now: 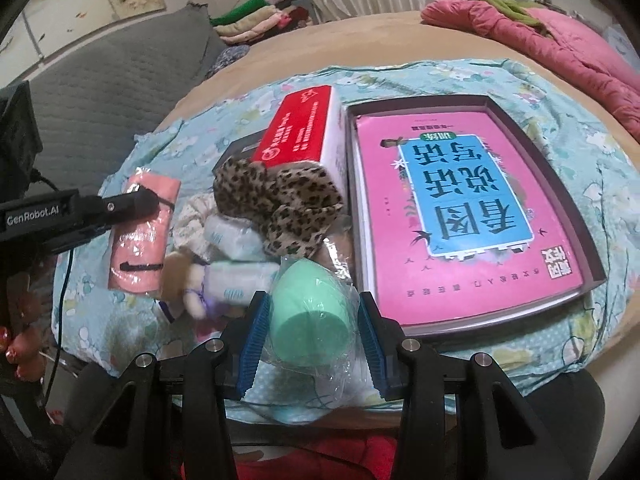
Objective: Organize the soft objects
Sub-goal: 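Carry the pink package and green sponge over the pink book tray with both grippers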
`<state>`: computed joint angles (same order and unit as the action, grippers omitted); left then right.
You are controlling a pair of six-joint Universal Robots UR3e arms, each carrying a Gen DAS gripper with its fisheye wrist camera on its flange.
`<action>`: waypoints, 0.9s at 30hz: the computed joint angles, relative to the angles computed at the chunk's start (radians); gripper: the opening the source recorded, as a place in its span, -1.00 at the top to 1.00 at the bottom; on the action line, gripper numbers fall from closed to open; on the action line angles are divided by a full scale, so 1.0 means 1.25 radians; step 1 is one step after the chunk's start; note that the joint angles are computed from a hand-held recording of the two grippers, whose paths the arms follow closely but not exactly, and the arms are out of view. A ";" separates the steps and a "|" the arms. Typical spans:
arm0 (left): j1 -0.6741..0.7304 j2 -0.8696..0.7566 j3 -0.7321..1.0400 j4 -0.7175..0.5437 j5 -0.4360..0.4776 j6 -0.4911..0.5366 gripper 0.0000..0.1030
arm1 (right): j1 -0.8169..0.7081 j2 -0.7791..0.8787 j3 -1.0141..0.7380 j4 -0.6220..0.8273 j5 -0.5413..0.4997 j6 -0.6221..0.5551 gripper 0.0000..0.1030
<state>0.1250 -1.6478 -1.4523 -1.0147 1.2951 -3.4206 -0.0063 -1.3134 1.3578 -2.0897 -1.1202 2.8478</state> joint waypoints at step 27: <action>-0.170 -0.238 0.420 -0.100 0.048 0.001 0.79 | -0.124 -0.003 -0.036 -0.185 0.036 0.039 0.11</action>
<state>-0.0872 -1.9450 -0.9270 -1.1393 1.3554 -3.4196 -0.1614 -1.3173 1.3123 -2.3213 -1.0754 2.8966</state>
